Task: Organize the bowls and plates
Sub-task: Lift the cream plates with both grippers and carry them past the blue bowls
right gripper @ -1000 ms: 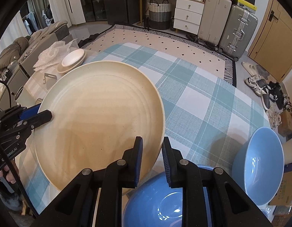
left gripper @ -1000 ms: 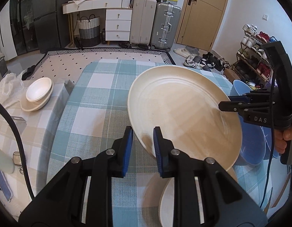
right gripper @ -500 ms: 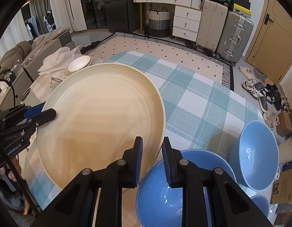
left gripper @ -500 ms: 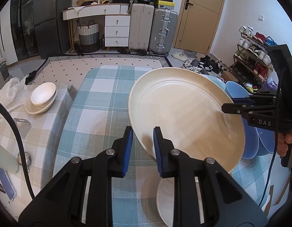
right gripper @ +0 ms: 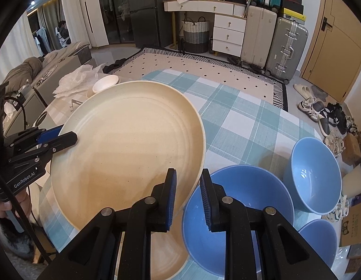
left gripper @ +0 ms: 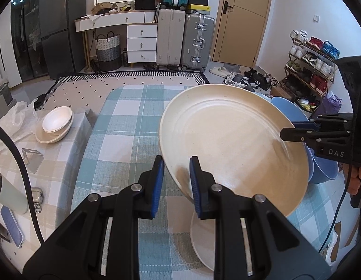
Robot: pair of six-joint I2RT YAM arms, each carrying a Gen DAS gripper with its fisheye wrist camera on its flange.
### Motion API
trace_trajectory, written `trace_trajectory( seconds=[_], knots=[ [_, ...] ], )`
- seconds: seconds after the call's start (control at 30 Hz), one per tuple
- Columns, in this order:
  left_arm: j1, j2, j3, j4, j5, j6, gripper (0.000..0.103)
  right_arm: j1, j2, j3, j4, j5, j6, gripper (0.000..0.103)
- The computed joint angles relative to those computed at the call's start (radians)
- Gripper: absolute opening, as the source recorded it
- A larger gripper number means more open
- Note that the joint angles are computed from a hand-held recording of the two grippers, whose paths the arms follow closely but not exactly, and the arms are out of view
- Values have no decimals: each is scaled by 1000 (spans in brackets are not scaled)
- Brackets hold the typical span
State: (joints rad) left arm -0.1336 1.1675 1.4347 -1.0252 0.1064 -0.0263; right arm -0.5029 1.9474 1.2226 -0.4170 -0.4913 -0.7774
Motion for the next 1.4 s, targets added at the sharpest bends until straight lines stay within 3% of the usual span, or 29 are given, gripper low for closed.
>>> trace_trajectory(
  seconds=[0.8, 1.4],
  knots=[
    [-56, -191, -102, -75, -34, -5, 19, -113, -147, -237, 49, -87, -79, 21],
    [-49, -262, -250, -32, -6, 31, 19, -202, -149, -362, 102, -157, -141, 21]
  ],
)
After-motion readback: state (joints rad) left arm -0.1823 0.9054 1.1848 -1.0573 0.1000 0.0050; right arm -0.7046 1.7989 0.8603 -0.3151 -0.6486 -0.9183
